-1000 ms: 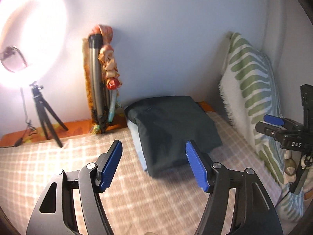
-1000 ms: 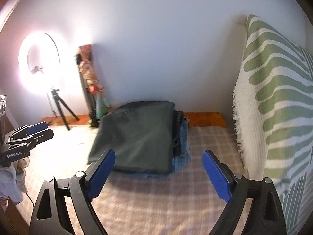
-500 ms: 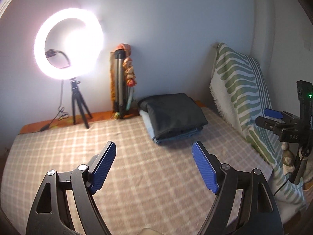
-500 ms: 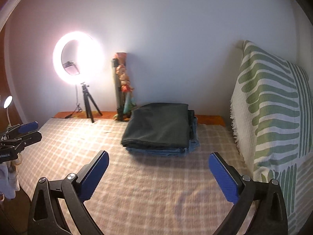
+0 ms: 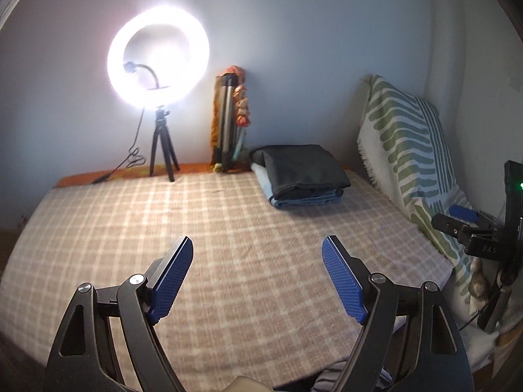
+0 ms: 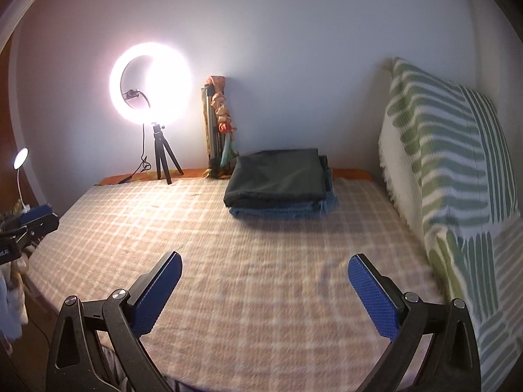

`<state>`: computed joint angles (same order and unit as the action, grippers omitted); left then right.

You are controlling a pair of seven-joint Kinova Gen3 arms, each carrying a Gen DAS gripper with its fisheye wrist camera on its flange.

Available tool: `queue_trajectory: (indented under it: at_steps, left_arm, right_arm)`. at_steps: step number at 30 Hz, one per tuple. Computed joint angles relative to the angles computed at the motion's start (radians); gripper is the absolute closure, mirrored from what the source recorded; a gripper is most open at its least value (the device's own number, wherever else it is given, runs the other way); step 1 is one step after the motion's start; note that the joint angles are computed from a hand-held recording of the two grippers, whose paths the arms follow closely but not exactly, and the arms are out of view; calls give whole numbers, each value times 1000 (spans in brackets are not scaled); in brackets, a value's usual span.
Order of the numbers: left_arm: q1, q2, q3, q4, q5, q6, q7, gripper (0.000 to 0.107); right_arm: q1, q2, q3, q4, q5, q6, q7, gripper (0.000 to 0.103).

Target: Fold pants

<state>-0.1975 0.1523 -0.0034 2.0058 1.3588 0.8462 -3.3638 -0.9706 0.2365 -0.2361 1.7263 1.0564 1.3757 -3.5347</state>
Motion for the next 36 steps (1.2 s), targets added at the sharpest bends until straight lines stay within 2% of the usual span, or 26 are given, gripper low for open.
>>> queue_trajectory:
  at_steps: [3,5,8,13,23,36]
  left_arm:
    - [-2,-16,-7,47,58,-30,-62,26]
    - [-3,-17,-15,61,76,-35,-74,26]
    - [-4,-18,-22,71,77,-34,-73,26]
    - [2,-21,-23,85,60,-51,-80,26]
    - [9,-23,-23,99,74,-63,-89,26]
    - [11,-22,-20,95,63,-63,-77,23]
  right_arm:
    - [-29,14,-1,18,6,4,-86,0]
    - [-38,32,-7,7,-1,26,-89,0]
    - [-63,57,-2,-8,-11,62,-99,0]
    - [-84,56,3,11,-19,60,-164,0]
    - [-79,59,5,9,-34,58,-165,0]
    - [-53,45,6,33,-17,8,-155,0]
